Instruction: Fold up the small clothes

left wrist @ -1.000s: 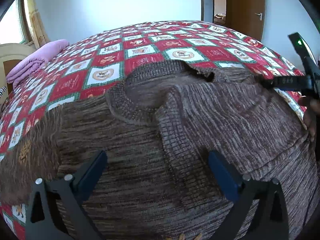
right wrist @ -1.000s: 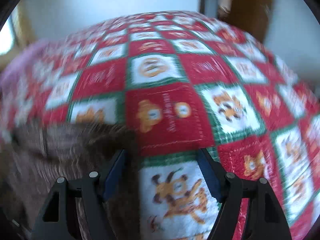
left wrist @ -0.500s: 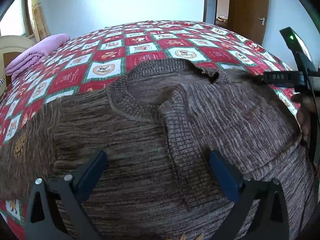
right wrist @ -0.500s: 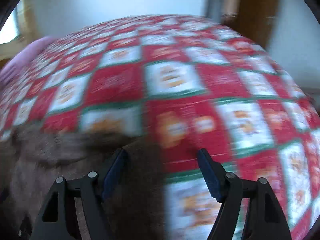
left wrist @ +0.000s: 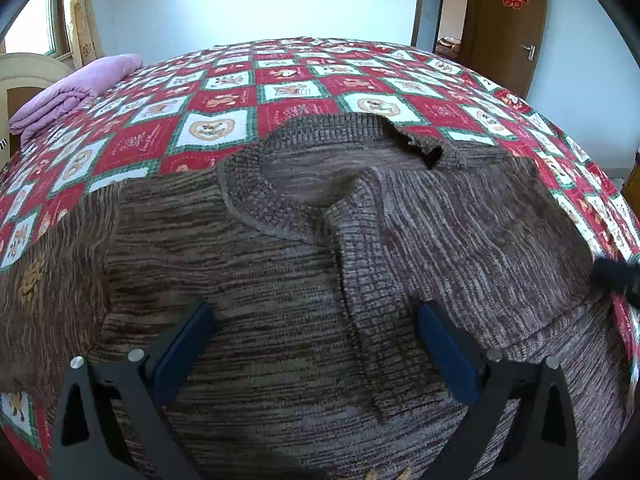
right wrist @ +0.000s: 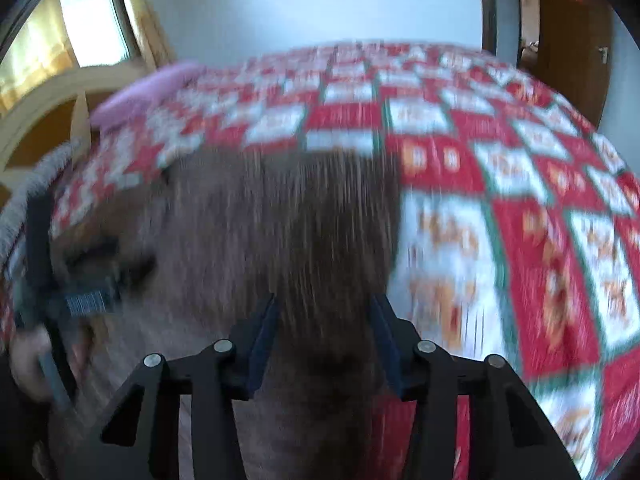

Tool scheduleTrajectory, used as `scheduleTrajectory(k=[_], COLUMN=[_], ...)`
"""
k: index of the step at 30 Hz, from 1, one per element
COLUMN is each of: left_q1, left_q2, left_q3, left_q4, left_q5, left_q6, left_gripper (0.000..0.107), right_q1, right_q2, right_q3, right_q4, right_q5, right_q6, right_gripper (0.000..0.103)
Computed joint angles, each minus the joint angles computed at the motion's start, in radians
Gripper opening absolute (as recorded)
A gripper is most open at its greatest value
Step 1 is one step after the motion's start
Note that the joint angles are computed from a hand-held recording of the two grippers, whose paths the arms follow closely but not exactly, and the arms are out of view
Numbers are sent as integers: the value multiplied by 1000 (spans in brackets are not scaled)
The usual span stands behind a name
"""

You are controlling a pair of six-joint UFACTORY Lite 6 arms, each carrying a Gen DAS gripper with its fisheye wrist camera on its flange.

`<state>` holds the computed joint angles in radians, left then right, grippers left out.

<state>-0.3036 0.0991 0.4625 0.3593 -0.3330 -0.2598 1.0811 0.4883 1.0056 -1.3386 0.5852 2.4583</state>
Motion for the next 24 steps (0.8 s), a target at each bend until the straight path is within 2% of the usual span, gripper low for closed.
scheduleTrajectory(k=[2, 5, 7, 9, 12, 14, 16, 19, 24], left_q1=[-3, -2, -5, -1, 52, 96, 142, 242, 400], left_q2=[0, 2, 5, 5, 6, -14, -36, -89, -196], left_q3=[0, 2, 4, 5, 8, -8, -26, -65, -111], left_q4=[-18, -23, -27, -9, 175, 232, 293, 525, 884], left_q5=[4, 4, 6, 6, -10, -24, -23, -43, -61], left_q6=[19, 26, 28, 14, -154, -225, -289, -480, -742], left_gripper=[103, 103, 103, 103, 103, 103, 103, 103, 103], right_q1=[44, 47, 81, 96, 58, 23, -8, 18, 20], right_q2=[31, 5, 10, 31, 105, 211, 258, 215, 233], right_q3=[13, 19, 82, 158, 273, 369, 342, 242, 269], right_q4=[48, 124, 168, 139, 127, 209, 174, 14, 40], right_q5=[62, 83, 192, 247, 190, 161, 87, 90, 99], right_q6=[-36, -86, -140, -159, -243, -308, -205, 6, -33], right_gripper=[45, 45, 45, 45, 45, 45, 45, 45, 46])
